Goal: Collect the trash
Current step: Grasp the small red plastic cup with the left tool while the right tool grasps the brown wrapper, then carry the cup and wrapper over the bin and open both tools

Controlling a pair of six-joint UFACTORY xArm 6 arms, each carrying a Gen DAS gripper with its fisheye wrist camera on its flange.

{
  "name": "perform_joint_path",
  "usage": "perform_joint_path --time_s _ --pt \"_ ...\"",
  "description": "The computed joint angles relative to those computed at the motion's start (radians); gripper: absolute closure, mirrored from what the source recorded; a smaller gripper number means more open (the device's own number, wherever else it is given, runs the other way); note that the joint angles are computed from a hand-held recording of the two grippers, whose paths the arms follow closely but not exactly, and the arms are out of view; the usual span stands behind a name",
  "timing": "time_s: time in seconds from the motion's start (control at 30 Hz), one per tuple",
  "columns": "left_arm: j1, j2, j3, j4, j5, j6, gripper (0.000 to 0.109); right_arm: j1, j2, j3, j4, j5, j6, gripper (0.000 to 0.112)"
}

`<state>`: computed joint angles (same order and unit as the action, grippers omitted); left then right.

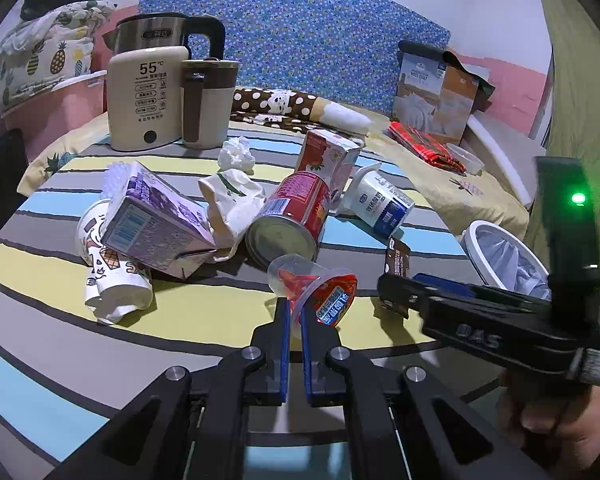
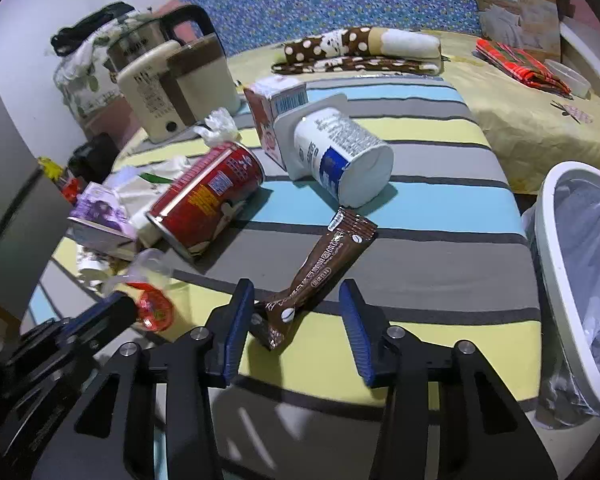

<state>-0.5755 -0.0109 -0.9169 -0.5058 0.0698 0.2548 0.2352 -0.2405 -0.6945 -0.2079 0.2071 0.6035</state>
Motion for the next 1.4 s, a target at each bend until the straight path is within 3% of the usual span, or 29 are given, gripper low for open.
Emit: perform_joint_path --time_s 0.1,0.13,0.5,0.77,1.13,1.4 --pt "-0.003 -0.002 -0.001 -0.022 0.0 0.027 0.104 -0.006 -0.006 -0.009 -0.056 0.035 0.039 0.092" --pt "-0.006 -0.005 0.001 -0.04 -0.001 0.045 0.104 -0.008 -0.016 -0.001 -0.065 0.037 0.049 0.094" --pt "-0.041 -0.042 0.025 -0.081 -0.015 0.098 0.104 -0.011 -0.196 0.141 -0.006 0.025 0.016 0.095" --pt "-0.091 -0.063 0.024 -0.094 -0.001 0.122 0.104 -0.043 -0.318 0.21 -0.045 0.036 0.067 0.095" --pt "-0.187 -0.035 -0.053 -0.137 0.017 0.216 0.104 -0.156 -0.475 0.298 -0.112 0.082 0.137 0.095" --pt "-0.241 0.038 -0.154 -0.099 0.035 0.198 0.104 -0.243 -0.555 0.344 -0.148 0.106 0.172 0.095"
